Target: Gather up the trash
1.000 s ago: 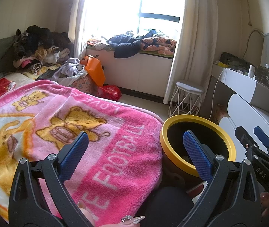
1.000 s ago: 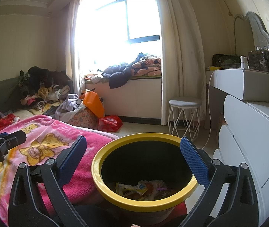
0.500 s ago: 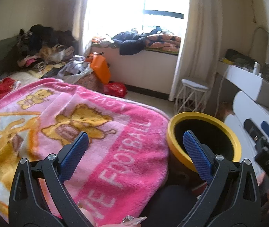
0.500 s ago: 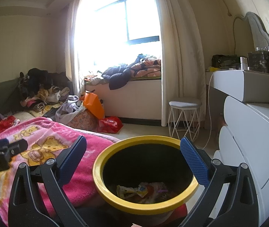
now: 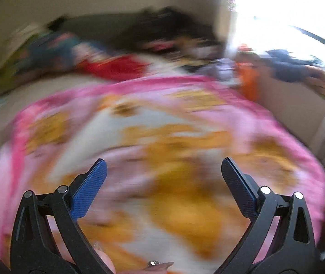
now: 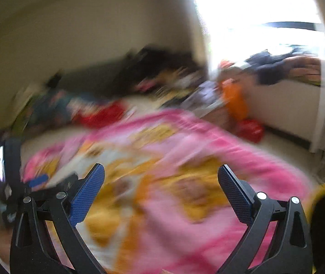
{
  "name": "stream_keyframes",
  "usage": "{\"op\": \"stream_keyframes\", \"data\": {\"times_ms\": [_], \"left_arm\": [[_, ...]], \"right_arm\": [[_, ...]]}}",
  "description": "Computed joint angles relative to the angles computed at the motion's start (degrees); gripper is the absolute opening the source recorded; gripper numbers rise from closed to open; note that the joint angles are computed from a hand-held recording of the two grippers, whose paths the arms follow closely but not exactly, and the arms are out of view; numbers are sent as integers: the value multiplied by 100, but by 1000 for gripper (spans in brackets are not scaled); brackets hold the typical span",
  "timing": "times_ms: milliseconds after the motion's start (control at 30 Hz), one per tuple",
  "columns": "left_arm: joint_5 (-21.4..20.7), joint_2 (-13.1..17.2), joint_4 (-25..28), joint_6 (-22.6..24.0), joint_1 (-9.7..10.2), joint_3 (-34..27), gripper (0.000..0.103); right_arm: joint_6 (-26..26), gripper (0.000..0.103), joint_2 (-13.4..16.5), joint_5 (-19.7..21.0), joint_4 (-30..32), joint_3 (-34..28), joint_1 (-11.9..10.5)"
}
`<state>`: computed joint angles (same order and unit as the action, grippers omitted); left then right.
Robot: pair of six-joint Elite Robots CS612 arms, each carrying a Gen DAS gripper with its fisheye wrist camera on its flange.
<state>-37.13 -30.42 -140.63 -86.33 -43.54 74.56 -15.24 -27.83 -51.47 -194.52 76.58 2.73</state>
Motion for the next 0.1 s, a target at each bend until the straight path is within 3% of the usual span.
{"op": "stream_keyframes", "data": {"times_ms": [33, 100], "left_arm": [[-172, -120, 317, -522, 70, 233, 92], [-524, -251, 738, -1271, 192, 545, 92]], "right_arm": [[-406, 97, 13, 105, 600, -101, 128], [-1220, 97, 69, -107, 1800, -287, 480]]}}
